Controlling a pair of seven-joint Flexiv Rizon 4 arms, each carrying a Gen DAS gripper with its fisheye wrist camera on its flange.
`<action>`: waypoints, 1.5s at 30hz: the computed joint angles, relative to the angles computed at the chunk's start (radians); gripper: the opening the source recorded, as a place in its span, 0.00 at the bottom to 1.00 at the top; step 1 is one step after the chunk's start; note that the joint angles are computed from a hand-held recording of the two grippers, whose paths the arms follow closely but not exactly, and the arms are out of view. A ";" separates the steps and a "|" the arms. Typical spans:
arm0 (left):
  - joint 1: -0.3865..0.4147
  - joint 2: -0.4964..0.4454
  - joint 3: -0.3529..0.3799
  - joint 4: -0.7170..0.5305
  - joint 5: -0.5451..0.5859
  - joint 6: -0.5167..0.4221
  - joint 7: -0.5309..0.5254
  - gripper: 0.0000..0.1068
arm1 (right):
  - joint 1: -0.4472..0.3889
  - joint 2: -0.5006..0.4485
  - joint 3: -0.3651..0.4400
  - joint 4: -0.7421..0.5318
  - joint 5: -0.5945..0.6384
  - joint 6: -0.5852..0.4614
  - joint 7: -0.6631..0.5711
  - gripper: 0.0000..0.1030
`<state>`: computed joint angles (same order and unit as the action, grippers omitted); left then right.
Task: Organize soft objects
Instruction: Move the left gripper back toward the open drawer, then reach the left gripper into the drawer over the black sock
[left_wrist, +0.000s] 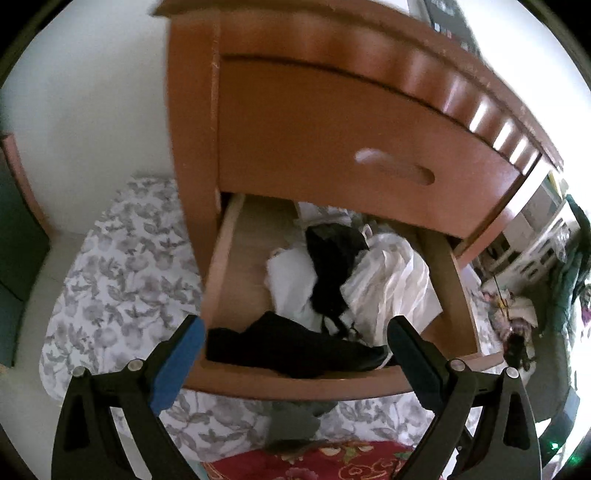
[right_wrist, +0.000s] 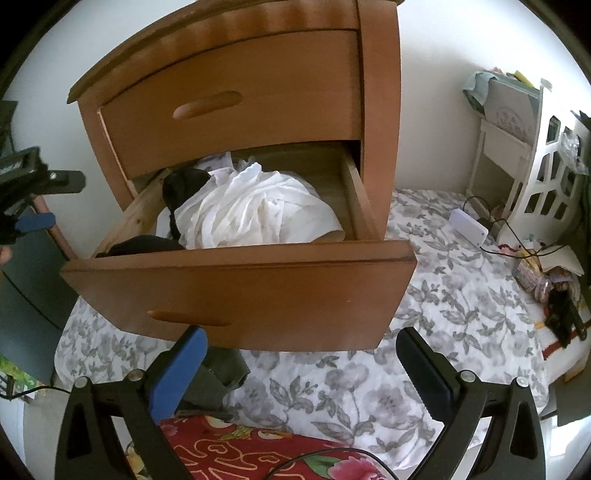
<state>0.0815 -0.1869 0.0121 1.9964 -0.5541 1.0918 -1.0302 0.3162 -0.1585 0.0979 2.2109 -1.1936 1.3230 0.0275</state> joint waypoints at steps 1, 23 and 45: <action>0.000 -0.007 0.000 -0.013 0.014 -0.025 -0.001 0.93 | -0.001 -0.001 -0.001 0.000 0.003 0.002 0.000 1.00; -0.039 -0.151 0.010 -0.301 0.332 -0.530 -0.034 0.80 | 0.004 -0.010 0.003 0.007 0.098 -0.014 -0.038 1.00; -0.029 -0.217 0.004 -0.375 0.336 -0.596 -0.053 0.56 | 0.015 -0.007 -0.003 0.011 0.123 -0.025 -0.052 1.00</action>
